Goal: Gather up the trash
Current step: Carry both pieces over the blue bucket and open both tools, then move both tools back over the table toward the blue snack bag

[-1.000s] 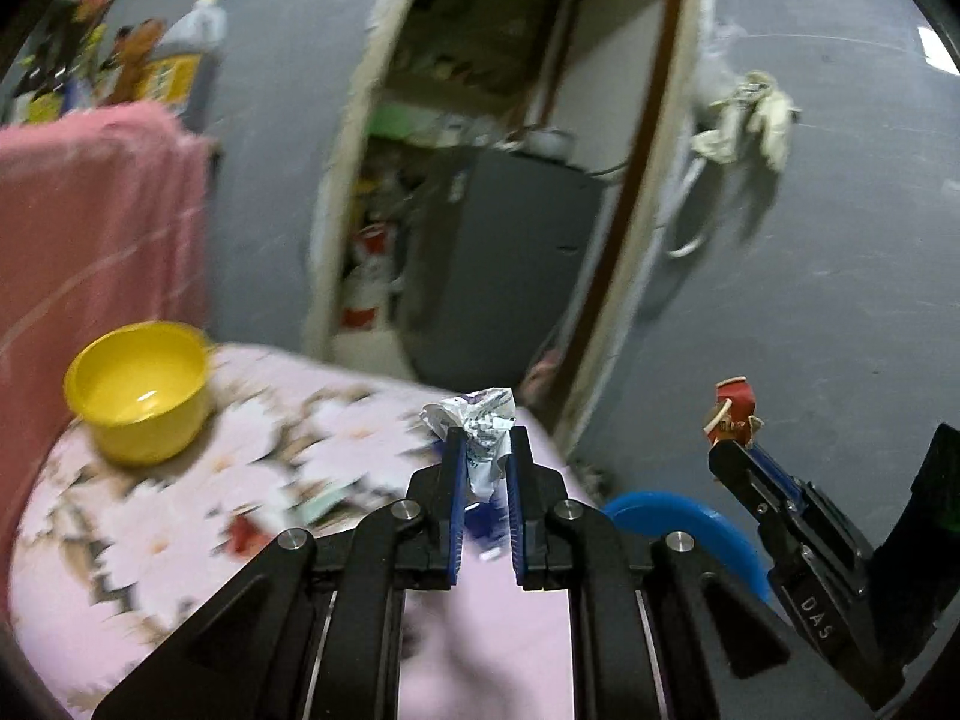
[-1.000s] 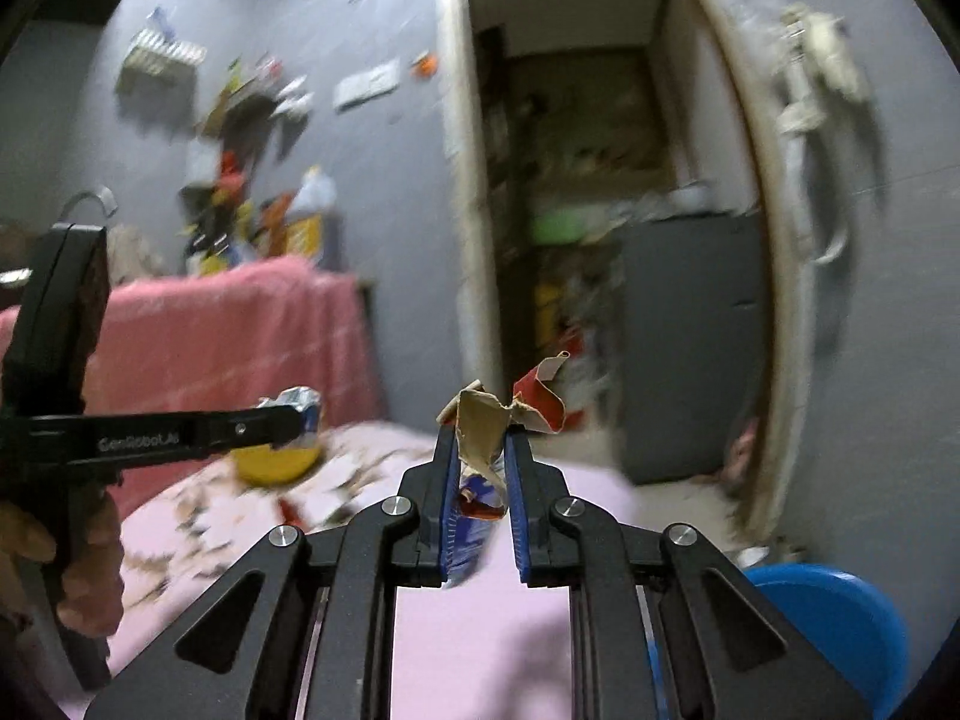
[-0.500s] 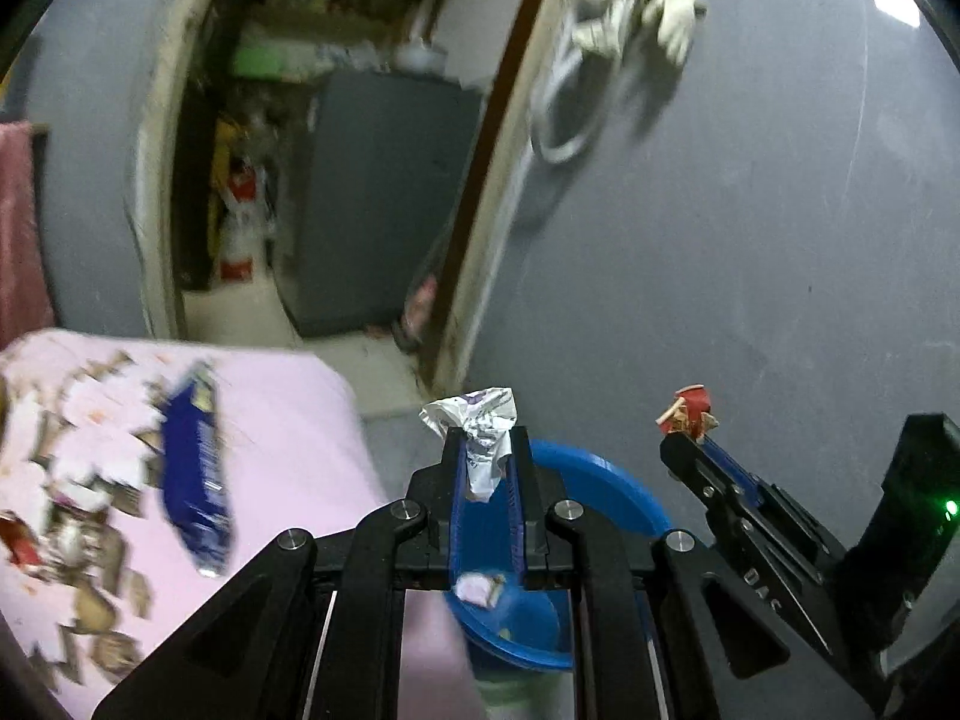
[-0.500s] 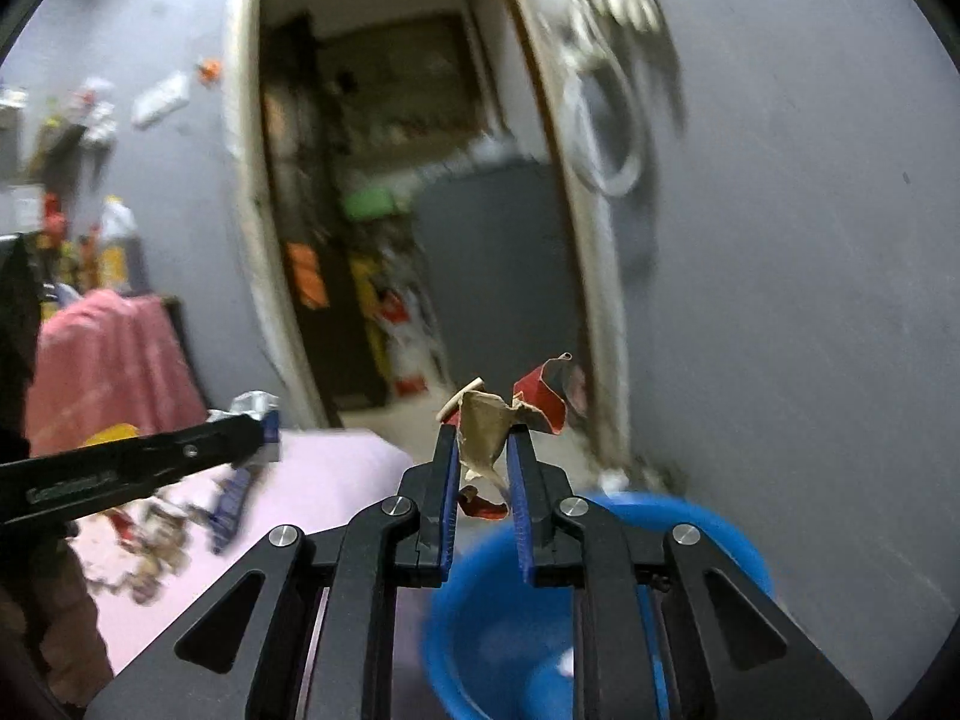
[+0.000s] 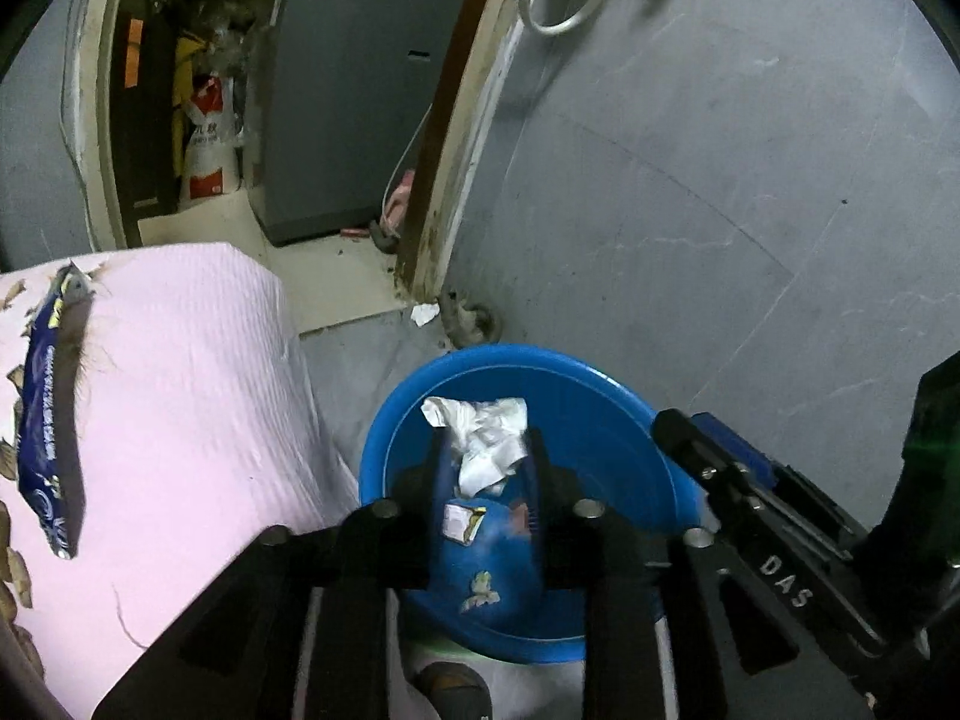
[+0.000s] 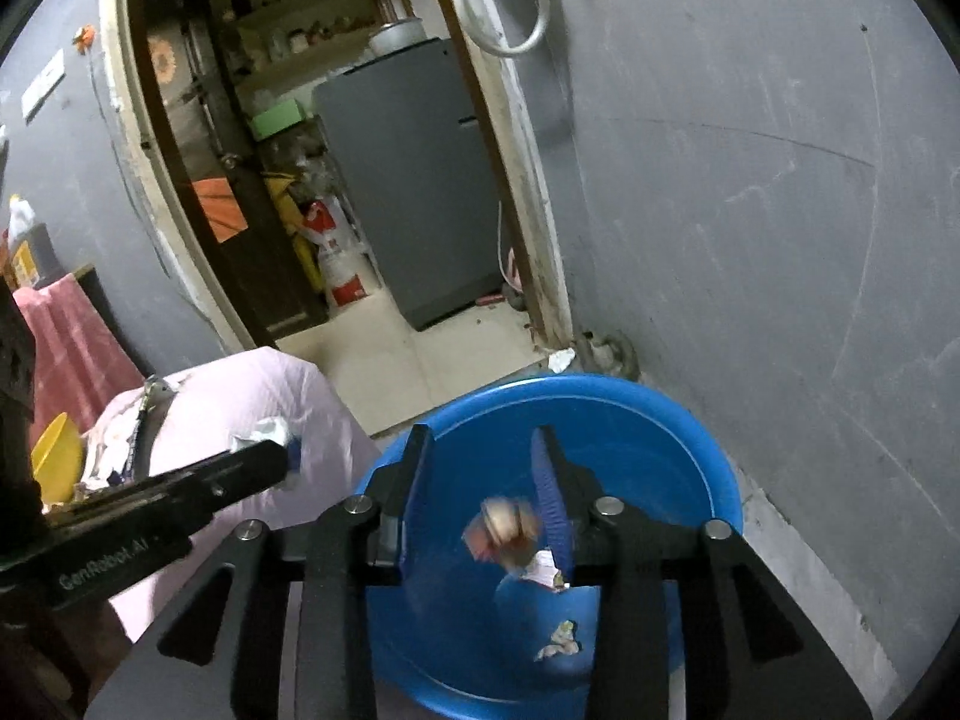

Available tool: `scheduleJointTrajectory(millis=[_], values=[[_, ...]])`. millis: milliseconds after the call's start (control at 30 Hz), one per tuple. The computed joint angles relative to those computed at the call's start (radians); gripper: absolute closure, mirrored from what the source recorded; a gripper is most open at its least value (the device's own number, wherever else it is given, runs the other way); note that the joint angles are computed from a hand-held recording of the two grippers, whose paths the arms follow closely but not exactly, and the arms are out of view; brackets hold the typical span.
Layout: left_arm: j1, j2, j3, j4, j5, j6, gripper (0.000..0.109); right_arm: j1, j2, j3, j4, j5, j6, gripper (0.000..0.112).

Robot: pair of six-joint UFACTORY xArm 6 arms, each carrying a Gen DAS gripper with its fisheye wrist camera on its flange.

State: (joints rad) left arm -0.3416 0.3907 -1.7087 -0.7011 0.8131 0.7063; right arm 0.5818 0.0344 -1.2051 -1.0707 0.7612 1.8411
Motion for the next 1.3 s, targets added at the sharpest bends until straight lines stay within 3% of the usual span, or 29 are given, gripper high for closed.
scheduleJointTrajectory(millis=[200, 433, 500, 633, 700, 900, 967, 1133, 1300], values=[[0.004, -0.004, 0.016, -0.019, -0.004, -0.012, 0.075, 0.004, -0.028, 0.028, -0.004, 0.018, 0.027, 0.078], [0.016, -0.065, 0.071, -0.059, -0.048, 0.011, 0.068, 0.024, -0.025, 0.01, -0.051, 0.056, 0.049, 0.06], [0.021, -0.096, 0.107, -0.093, -0.09, 0.038, 0.058, 0.034, -0.021, -0.003, -0.084, 0.079, 0.058, 0.057], [0.027, -0.151, 0.175, -0.165, -0.198, 0.101, 0.045, 0.069, -0.007, -0.035, -0.158, 0.148, 0.084, 0.033], [0.034, -0.167, 0.194, -0.193, -0.252, 0.119, 0.03, 0.081, -0.001, -0.046, -0.196, 0.165, 0.104, 0.032], [0.071, -0.229, 0.268, -0.337, -0.432, 0.216, 0.009, 0.126, 0.021, -0.079, -0.352, 0.214, 0.176, 0.018], [0.091, -0.246, 0.285, -0.423, -0.481, 0.273, 0.009, 0.145, 0.033, -0.092, -0.423, 0.233, 0.21, 0.01], [0.143, -0.302, 0.336, -0.564, -0.57, 0.381, 0.008, 0.189, 0.088, -0.153, -0.611, 0.233, 0.251, 0.009], [0.186, -0.342, 0.363, -0.738, -0.642, 0.568, 0.008, 0.228, 0.178, -0.261, -0.722, 0.237, 0.179, 0.009]])
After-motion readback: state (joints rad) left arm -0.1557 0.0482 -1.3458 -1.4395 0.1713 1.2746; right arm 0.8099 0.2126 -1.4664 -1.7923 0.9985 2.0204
